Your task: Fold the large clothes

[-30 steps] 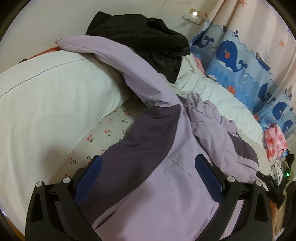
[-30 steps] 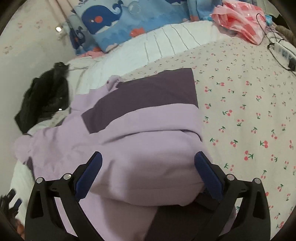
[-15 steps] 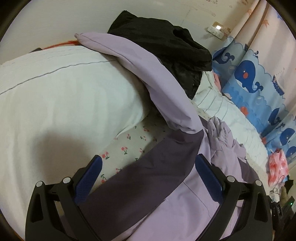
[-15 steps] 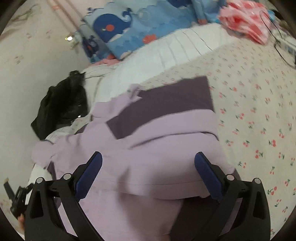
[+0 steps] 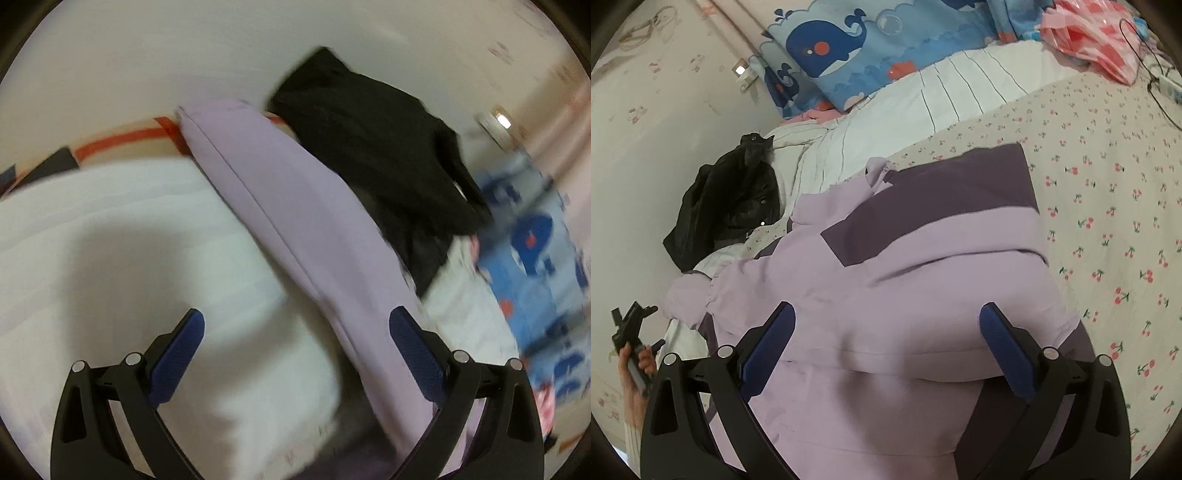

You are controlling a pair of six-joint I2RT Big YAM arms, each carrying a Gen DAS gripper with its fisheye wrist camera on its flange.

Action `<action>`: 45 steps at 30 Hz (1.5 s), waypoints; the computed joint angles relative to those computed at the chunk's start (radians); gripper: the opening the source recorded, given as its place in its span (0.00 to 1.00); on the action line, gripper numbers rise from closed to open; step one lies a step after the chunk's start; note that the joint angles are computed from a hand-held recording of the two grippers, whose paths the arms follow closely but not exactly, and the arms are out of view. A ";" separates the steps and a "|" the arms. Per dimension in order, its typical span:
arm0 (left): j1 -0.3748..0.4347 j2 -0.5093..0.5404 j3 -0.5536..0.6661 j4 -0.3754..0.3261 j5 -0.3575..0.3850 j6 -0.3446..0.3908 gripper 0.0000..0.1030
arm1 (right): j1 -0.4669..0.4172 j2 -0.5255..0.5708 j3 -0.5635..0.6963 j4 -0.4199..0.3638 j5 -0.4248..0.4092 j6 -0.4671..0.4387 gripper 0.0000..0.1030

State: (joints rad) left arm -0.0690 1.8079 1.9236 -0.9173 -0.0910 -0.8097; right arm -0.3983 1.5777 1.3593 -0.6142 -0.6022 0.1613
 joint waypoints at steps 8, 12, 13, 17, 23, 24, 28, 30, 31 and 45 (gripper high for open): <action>0.105 0.146 0.181 -0.029 0.134 -0.135 0.93 | 0.038 0.003 -0.012 -0.010 0.044 -0.045 0.94; 0.100 0.211 0.260 -0.034 0.139 -0.152 0.93 | 0.052 0.001 -0.018 -0.013 0.055 -0.061 0.94; 0.105 0.224 0.275 -0.035 0.138 -0.156 0.93 | 0.055 0.001 -0.019 -0.012 0.058 -0.065 0.94; 0.106 0.233 0.269 0.023 0.104 -0.180 0.80 | 0.064 -0.004 -0.027 -0.002 0.071 -0.077 0.94; 0.123 0.168 0.104 0.283 0.215 -0.263 0.23 | 0.067 -0.008 -0.036 0.017 0.092 -0.089 0.94; 0.120 0.157 0.091 0.309 0.215 -0.254 0.23 | 0.065 -0.008 -0.035 0.016 0.089 -0.086 0.94; 0.104 0.087 0.018 0.439 0.226 -0.238 0.21 | 0.061 -0.009 -0.030 0.011 0.082 -0.081 0.94; 0.089 0.058 0.013 0.486 0.241 -0.219 0.21 | 0.056 -0.010 -0.025 0.007 0.072 -0.072 0.94; 0.083 0.051 0.020 0.494 0.248 -0.206 0.21 | 0.054 -0.012 -0.023 0.007 0.068 -0.067 0.94; -0.320 0.267 0.693 0.202 0.459 0.211 0.20 | -0.104 -0.012 -0.005 0.153 -0.300 0.289 0.94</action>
State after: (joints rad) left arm -0.3887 2.0747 2.6168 -0.7156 0.3678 -0.5984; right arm -0.5024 1.5659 1.3545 -0.4613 -0.9023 0.4502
